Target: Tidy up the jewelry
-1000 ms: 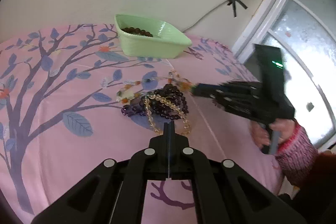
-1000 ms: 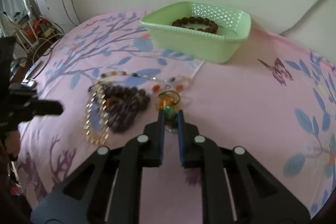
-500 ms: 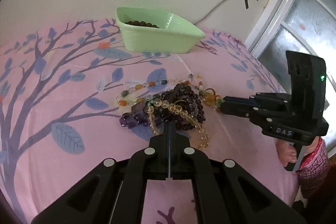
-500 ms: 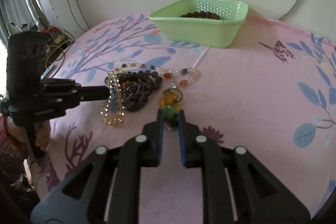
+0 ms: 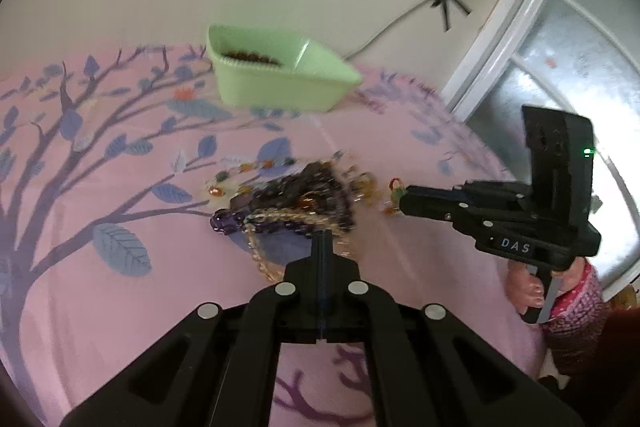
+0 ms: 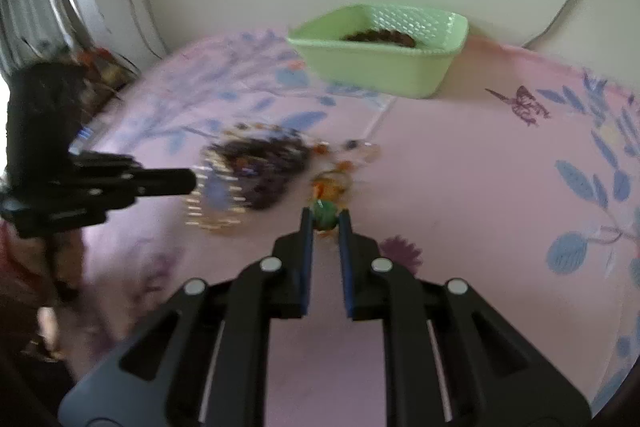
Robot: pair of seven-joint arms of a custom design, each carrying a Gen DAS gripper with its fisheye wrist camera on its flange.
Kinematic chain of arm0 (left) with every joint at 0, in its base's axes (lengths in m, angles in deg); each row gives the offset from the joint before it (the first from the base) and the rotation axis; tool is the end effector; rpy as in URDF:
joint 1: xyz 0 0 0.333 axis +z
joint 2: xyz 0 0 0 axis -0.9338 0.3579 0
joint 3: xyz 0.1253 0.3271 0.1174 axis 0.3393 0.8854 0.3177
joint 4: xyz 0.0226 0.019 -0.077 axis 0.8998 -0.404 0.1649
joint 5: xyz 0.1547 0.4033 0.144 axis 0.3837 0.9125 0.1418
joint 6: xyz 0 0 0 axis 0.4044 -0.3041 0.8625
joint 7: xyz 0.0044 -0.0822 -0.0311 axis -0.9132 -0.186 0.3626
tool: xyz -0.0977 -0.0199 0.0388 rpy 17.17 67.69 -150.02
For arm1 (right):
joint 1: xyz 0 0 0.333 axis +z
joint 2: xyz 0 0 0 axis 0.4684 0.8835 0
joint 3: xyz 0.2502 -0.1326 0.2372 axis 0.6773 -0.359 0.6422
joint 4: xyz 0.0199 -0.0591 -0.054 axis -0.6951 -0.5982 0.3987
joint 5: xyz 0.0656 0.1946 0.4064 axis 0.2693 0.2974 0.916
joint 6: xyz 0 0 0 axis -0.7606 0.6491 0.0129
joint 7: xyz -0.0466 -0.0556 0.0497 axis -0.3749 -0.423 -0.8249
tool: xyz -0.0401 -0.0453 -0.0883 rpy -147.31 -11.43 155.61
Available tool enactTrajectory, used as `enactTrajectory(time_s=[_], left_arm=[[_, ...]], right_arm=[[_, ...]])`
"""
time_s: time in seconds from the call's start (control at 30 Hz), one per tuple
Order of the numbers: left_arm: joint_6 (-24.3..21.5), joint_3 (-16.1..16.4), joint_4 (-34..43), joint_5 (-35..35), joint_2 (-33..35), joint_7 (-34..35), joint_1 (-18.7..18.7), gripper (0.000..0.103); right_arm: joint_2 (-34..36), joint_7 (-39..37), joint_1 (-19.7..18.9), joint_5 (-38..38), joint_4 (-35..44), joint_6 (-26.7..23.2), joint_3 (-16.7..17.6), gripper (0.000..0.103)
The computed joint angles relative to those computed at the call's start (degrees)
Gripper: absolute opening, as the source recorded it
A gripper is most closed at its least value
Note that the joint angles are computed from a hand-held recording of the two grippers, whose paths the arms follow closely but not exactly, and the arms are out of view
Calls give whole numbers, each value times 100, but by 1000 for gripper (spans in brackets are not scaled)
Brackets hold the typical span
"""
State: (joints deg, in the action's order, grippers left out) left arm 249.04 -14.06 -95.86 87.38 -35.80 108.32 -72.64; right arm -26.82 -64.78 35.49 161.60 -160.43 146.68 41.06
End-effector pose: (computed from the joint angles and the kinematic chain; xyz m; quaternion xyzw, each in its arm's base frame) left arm 0.6582 -0.3614 0.3041 -0.5661 0.7123 -0.4088 0.0710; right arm 0.6758 0.1618 0.2919 -0.7854 0.4687 -0.0545 0.4006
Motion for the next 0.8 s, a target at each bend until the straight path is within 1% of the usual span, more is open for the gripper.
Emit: enactTrajectory(time_s=[0.03, 0.07, 0.1, 0.13, 0.2, 0.23, 0.27, 0.3, 0.33, 0.37, 0.4, 0.47, 0.53, 0.57, 0.6, 0.63, 0.7, 0.73, 0.8], left_arm=[[154, 41, -126, -8, -101, -36, -11, 2], [294, 82, -228, 2, -185, -89, -22, 2], [448, 168, -333, 9, -285, -170, -78, 2], [589, 280, -433, 24, -390, -258, -155, 2], [758, 490, -545, 70, -529, -404, -321, 2], [791, 661, -584, 76, -608, -438, -474, 2], [768, 834, -592, 104, -671, -429, -641, 2], [743, 921, -606, 153, -710, -429, -722, 2], [651, 1159, -601, 134, -772, -382, -964, 2], [589, 1431, -612, -87, -822, -162, -1262, 2], [494, 1528, -544, 95, -811, -225, -1361, 2], [282, 1312, -478, 279, -769, -76, -1192, 2], [13, 1126, -362, 347, -670, 59, -1072, 2], [-154, 1055, -284, 326, -607, 109, -1036, 2], [-229, 1086, -260, 297, -593, 129, -1074, 2], [-342, 1270, -192, 296, -571, 130, -1240, 2], [-446, 1782, -109, 363, -578, 25, -1669, 2], [-489, 1919, -69, 396, -574, -20, -1781, 2], [-548, 1995, 19, 487, -543, 13, -1816, 2]], right_arm=[[-82, 68, -300, 127, -78, -532, 125, 12], [-119, 185, -425, 204, -106, -1115, 51, 12], [-133, 295, -508, 337, -126, -1583, -33, 12], [-96, 442, -712, 509, -121, -2249, -72, 12], [-10, 699, -926, 764, -100, -3045, -155, 12], [6, 771, -949, 843, -95, -3199, -191, 12], [45, 860, -1030, 970, -95, -3480, -216, 12], [49, 903, -1041, 1034, -103, -3582, -239, 12], [47, 934, -1048, 1120, -126, -3630, -262, 12], [32, 933, -1026, 1157, -145, -3600, -287, 12], [6, 921, -984, 1188, -175, -3506, -307, 12], [-22, 896, -894, 1163, -192, -3308, -347, 12], [-92, 787, -731, 1063, -230, -2919, -363, 12], [-110, 737, -675, 1014, -242, -2783, -368, 12], [-127, 675, -596, 945, -248, -2611, -362, 12], [-123, 638, -539, 868, -234, -2501, -357, 12], [-67, 594, -480, 759, -195, -2395, -339, 12], [-31, 612, -454, 687, -166, -2359, -328, 12], [56, 675, -445, 544, -110, -2350, -316, 12]])
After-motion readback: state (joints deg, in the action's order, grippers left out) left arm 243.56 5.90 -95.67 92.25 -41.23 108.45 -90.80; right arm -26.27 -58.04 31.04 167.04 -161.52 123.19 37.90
